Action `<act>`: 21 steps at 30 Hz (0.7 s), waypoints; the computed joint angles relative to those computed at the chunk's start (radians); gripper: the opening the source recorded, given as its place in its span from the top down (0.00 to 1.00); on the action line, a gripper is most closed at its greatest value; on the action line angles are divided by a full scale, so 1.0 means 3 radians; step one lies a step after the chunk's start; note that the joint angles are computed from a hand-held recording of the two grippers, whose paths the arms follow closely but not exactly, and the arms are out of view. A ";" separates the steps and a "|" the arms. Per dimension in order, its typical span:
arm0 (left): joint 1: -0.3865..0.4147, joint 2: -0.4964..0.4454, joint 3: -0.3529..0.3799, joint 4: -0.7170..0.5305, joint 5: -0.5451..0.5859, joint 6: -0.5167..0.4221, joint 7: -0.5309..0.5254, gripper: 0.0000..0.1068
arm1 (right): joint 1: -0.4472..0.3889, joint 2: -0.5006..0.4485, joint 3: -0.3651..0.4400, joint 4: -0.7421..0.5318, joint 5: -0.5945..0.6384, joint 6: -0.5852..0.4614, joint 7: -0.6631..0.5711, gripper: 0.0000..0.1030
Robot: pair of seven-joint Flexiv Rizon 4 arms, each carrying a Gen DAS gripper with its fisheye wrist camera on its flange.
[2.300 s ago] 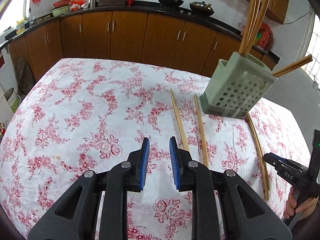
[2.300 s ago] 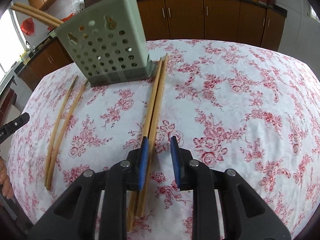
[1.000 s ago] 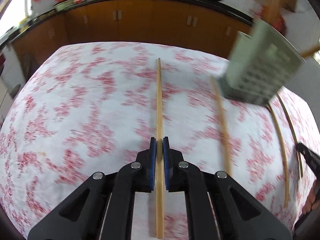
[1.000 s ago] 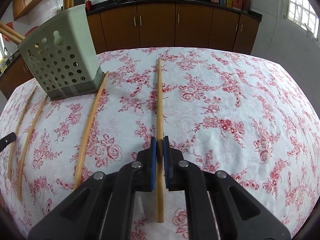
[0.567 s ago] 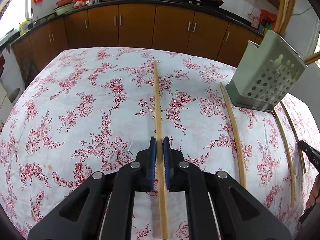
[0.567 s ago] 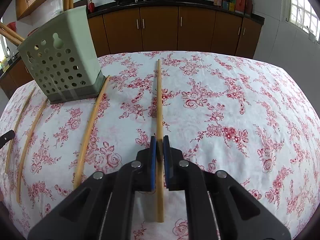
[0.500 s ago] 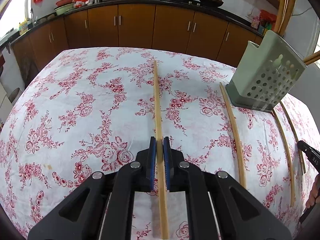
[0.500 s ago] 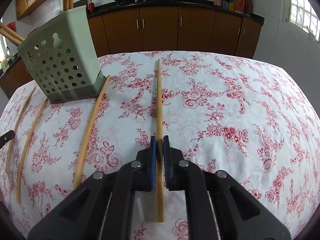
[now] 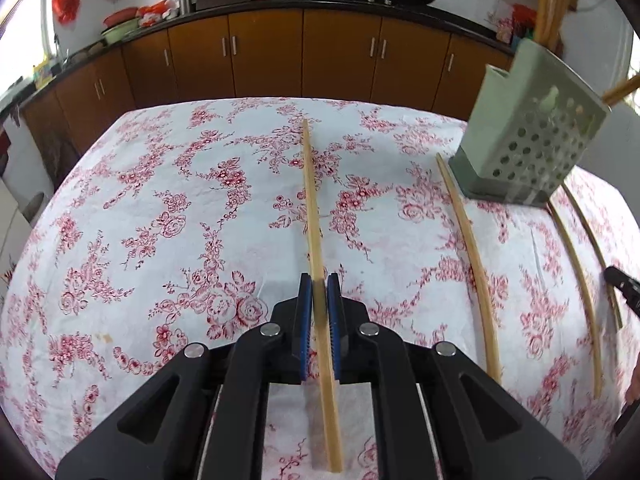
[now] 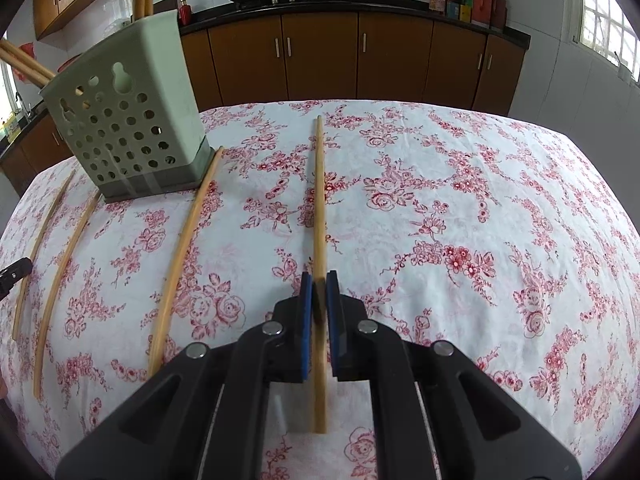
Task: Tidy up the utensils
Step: 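Lower the left tool onto a wooden chopstick and close it while the right tool grasps another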
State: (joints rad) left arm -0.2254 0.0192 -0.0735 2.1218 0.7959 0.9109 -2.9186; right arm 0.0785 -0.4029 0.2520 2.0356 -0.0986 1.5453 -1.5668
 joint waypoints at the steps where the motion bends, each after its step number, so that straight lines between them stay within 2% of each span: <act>1: -0.0006 0.0008 -0.0005 0.0005 -0.0004 -0.0009 0.0010 0.91 | -0.0015 0.0005 0.0018 0.0012 0.0010 0.0003 -0.0012 0.92; 18: -0.0096 0.0133 -0.0157 0.0068 -0.0034 -0.0240 0.0020 0.91 | -0.0048 0.0127 0.0034 0.0215 0.0027 0.0085 -0.0114 0.92; 21: -0.0100 0.0166 -0.0133 0.0097 -0.0148 -0.0233 0.0105 0.92 | -0.0119 0.0142 0.0094 0.0189 0.0065 0.0037 -0.0145 0.92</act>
State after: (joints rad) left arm -0.2553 0.0690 -0.1135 2.1511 0.7514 0.8409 -2.8872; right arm 0.0428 -0.3602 0.2803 2.0923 -0.0792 1.5563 -1.6101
